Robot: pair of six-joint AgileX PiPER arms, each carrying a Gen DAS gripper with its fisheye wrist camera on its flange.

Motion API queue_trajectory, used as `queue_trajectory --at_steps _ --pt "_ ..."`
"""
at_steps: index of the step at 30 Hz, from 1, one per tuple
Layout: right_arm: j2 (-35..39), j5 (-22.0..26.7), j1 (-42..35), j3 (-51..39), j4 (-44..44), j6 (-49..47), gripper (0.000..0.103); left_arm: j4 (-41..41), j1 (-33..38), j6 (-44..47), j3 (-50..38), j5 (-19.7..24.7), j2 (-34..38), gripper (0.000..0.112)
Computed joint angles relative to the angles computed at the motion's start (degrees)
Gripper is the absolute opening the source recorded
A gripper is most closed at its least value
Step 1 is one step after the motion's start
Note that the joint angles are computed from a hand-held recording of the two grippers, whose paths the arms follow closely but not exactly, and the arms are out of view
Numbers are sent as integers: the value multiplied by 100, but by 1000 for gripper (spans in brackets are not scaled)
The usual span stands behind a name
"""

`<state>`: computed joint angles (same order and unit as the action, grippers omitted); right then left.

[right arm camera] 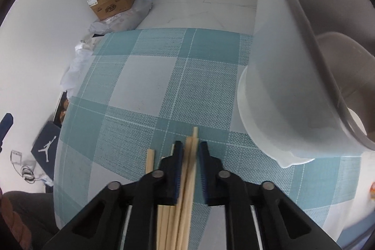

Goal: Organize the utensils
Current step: 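Grasp a chopstick from the bundle with the right gripper while the left gripper approaches the bundle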

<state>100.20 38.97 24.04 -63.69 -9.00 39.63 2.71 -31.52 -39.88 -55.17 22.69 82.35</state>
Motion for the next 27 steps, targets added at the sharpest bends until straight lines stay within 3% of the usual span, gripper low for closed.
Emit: queue_trajectory --at_steps 8,11,14,19,27 --pt "-524 -363 46 377 -96 283 9 -920 252 743 23 40 9 94" --pt "-869 -526 90 598 -193 488 9 -966 258 781 12 71 4 94" --pt "-1042 -679 -27 763 272 192 9 -804 170 654 -28 100 19 94" --pt "-804 -572 -38 832 530 191 9 -780 51 675 -94 205 94 94" --pt "-1148 -793 -156 1373 816 22 12 -444 -127 440 -158 312 176 94"
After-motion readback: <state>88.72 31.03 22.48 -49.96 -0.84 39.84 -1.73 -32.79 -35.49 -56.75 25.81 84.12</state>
